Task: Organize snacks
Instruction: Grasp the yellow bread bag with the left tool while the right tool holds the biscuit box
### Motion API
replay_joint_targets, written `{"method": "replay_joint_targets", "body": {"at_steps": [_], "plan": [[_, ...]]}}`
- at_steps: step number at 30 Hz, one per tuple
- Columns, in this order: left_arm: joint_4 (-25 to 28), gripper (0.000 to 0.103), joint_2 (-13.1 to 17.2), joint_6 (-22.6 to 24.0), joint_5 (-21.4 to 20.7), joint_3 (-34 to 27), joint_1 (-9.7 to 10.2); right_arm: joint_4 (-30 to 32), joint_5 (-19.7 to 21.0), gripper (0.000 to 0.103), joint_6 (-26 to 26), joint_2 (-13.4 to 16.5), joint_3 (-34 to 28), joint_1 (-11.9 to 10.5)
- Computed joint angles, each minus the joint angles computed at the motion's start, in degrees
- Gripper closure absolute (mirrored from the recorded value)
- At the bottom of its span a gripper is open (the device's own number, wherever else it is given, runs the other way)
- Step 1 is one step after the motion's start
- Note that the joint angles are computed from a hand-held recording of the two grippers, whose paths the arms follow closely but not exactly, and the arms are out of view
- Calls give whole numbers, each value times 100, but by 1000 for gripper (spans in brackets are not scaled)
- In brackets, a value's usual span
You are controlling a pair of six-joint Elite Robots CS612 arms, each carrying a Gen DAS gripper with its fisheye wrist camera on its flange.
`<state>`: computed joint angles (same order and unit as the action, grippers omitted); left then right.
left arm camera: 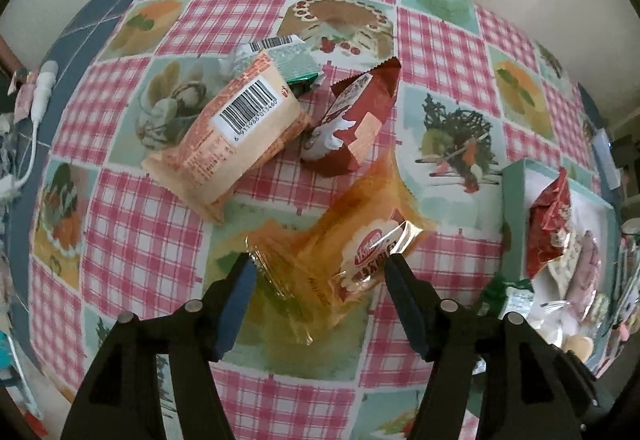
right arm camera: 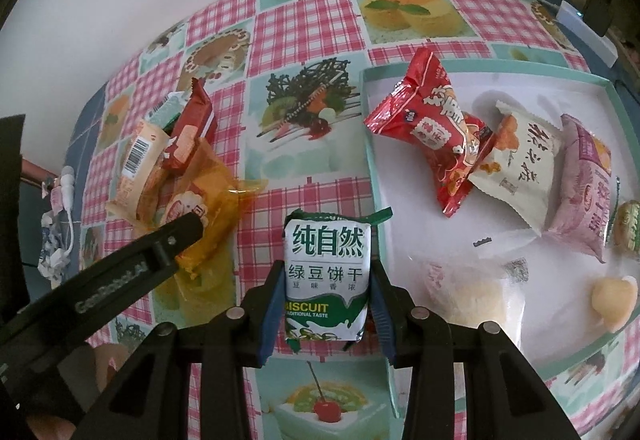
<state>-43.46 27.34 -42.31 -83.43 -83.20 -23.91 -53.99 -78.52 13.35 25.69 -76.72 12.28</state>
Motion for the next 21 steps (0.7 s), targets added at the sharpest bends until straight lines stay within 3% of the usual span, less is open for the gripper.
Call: {"method": "replay_joint_targets", "body": {"at_steps": [3, 10, 17, 21], "plan": [[-92, 29, -29, -68, 81, 48, 9, 9, 32, 61, -21, -10, 40, -2], [-317, 28, -40, -360, 350, -39, 42, 8, 20, 61, -26, -22, 98, 16], [241, 28, -6, -1127, 207, -126, 140, 3, 28, 61, -25, -21, 107, 16], [411, 28, 16, -1147, 50, -171, 163, 7, 16, 61, -47, -19, 101, 15]]}}
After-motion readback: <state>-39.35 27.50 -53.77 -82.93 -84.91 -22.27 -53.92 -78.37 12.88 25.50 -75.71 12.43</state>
